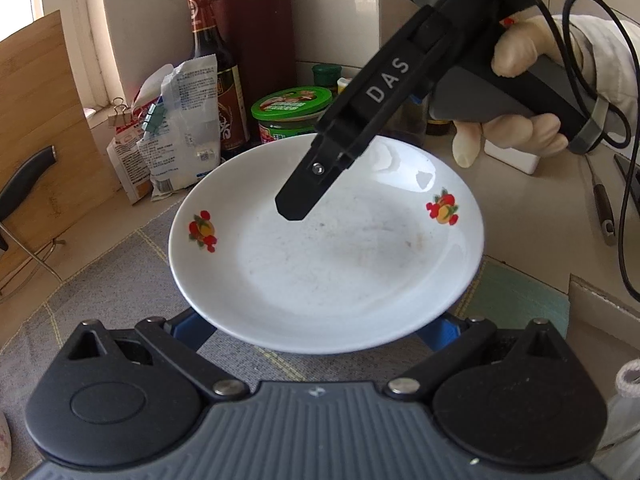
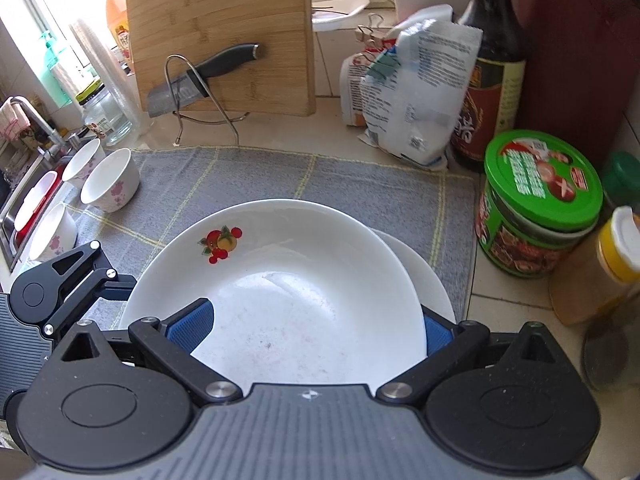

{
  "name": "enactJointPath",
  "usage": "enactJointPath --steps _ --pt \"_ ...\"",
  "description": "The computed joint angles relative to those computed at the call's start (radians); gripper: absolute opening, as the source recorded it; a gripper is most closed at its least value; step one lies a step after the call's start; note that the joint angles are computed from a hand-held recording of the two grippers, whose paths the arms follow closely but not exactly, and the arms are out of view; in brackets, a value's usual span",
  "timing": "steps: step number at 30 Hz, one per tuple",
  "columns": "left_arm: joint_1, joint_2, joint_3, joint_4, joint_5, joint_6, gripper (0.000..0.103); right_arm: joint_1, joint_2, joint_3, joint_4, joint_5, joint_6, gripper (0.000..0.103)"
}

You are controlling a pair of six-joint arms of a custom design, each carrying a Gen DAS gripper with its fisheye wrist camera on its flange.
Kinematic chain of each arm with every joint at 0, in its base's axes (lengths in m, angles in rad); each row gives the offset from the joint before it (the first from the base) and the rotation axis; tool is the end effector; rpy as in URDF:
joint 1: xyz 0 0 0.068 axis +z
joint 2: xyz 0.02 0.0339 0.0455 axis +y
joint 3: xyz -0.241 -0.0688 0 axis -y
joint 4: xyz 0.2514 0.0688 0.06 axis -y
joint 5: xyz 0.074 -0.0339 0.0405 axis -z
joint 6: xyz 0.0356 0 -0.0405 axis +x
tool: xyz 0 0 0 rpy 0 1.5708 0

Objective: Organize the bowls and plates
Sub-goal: 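Lower the held plate onto the stacked plates with the right tool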

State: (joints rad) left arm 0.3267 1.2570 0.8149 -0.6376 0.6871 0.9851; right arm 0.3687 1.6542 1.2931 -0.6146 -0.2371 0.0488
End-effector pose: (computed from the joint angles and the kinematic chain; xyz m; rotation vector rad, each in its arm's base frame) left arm 0.2406 0.0577 0.1999 0.9515 2.1387 -0.3047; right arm 0.3303 0.1366 0.2310 -0.5019 2.5220 0.4627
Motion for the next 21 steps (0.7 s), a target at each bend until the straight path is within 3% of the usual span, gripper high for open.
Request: enactJointPath --steps 21 --pt "-0.02 0.059 0.035 -0.034 -0.036 0.002 0.102 -0.015 0.038 -0.025 0.021 0.004 0.008 0.103"
